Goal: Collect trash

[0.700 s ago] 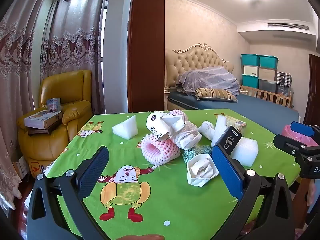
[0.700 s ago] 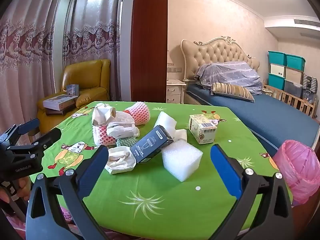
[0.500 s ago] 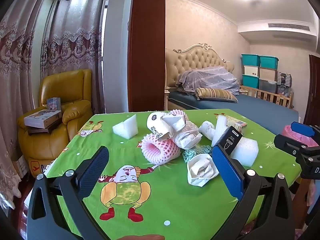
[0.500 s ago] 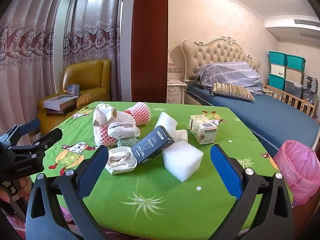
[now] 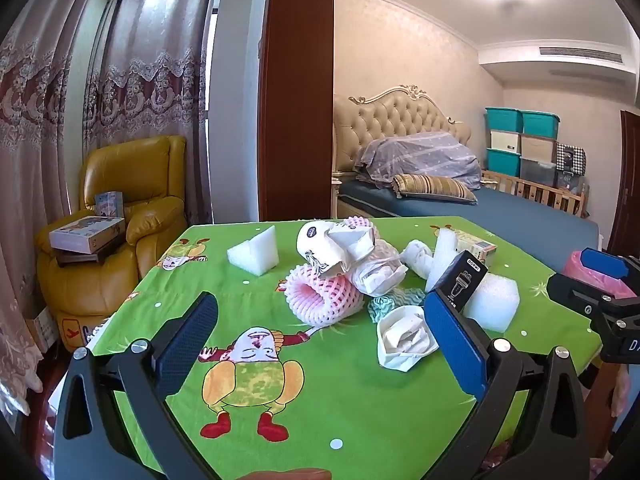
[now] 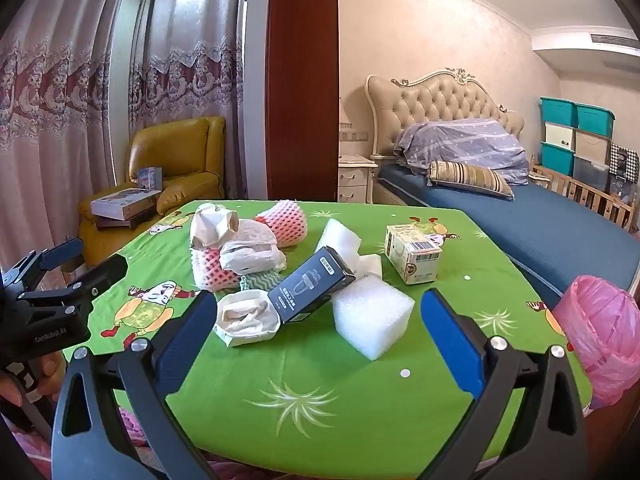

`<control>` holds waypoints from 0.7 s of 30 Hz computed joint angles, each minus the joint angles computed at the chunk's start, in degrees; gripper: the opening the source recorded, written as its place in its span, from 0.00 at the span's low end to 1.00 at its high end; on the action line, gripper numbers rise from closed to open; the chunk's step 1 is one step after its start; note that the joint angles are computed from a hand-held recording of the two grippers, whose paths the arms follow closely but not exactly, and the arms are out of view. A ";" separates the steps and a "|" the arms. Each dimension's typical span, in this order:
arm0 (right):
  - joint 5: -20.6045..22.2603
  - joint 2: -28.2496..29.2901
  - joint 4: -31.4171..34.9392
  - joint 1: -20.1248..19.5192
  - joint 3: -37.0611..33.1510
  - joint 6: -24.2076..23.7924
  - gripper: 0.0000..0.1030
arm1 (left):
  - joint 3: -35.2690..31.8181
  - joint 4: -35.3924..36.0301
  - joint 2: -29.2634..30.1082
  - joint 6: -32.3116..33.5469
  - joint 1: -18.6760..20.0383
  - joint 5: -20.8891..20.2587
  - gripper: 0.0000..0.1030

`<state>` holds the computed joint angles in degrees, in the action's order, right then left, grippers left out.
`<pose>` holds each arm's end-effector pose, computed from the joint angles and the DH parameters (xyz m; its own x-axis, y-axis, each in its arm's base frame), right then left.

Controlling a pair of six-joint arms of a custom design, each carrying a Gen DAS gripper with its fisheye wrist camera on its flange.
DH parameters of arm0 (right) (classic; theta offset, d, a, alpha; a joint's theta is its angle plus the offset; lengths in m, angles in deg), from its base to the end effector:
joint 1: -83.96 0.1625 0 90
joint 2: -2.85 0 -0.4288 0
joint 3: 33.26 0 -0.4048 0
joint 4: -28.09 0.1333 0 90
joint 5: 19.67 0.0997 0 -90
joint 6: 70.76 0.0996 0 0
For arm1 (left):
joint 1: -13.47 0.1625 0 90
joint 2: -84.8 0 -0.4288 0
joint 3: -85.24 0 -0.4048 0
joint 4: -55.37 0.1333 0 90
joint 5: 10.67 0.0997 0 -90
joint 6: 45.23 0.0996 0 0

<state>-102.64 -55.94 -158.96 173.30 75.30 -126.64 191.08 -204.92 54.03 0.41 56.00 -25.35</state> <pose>0.1383 -0.6255 0.2264 -0.5637 -0.6056 0.5616 -0.8181 0.3155 -0.4808 -0.2050 -0.4996 0.0923 -0.6641 -0.3687 -0.6505 0.5832 0.2891 -0.7592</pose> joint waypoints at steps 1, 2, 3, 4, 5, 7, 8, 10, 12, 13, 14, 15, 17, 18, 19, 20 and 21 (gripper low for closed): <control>-0.04 0.01 -0.09 0.02 0.02 -0.01 0.96 | 0.05 -0.14 0.05 0.11 0.12 -0.16 0.94; -0.07 0.01 -0.14 0.05 0.03 -0.04 0.96 | 0.16 -0.20 -0.59 0.67 -0.63 0.62 0.94; -0.08 0.13 -0.05 0.04 -0.16 0.06 0.96 | 0.21 -0.01 -0.71 0.57 -0.76 0.74 0.94; -0.10 0.17 -0.08 0.05 -0.18 0.11 0.96 | 0.25 0.06 -0.72 0.51 -0.73 0.72 0.94; -0.06 0.20 -0.02 0.03 -0.22 0.21 0.96 | 0.12 0.06 -0.72 0.61 -0.80 0.82 0.94; 0.01 0.27 -0.05 -0.05 -0.29 0.46 0.96 | 0.15 0.01 -0.73 0.55 -0.78 0.79 0.94; 0.07 0.27 0.00 -0.09 -0.29 0.52 0.96 | 0.07 0.06 -0.68 0.62 -0.78 0.80 0.94; 0.08 0.26 -0.02 -0.09 -0.27 0.45 0.96 | 0.06 0.08 -0.68 0.62 -0.78 0.85 0.94; 0.09 0.26 -0.01 -0.10 -0.29 0.48 0.96 | 0.04 -0.06 -0.64 0.65 -0.75 0.81 0.94; 0.14 0.28 0.07 -0.13 -0.31 0.47 0.96 | 0.02 -0.09 -0.61 0.66 -0.75 0.82 0.94; 0.11 0.29 0.04 -0.12 -0.31 0.47 0.96 | 0.02 -0.09 -0.61 0.66 -0.75 0.82 0.94; 0.11 0.29 0.04 -0.12 -0.31 0.47 0.96 | 0.10 -0.07 -0.64 0.63 -0.77 0.81 0.94; 0.16 0.30 -0.03 -0.13 -0.28 0.46 0.96 | 0.07 -0.28 -0.60 0.83 -0.75 0.72 0.94; 0.14 0.30 0.00 -0.11 -0.29 0.46 0.96 | 0.12 -0.10 -0.65 0.67 -0.77 0.76 0.94; 0.14 0.30 0.00 -0.11 -0.29 0.46 0.96 | 0.11 -0.15 -0.63 0.75 -0.74 0.71 0.94; 0.16 0.26 0.07 -0.14 -0.28 0.41 0.96 | 0.13 -0.03 -0.68 0.62 -0.80 0.81 0.94; 0.19 0.19 0.09 -0.15 -0.25 0.43 0.96 | 0.16 0.04 -0.71 0.53 -0.81 0.83 0.94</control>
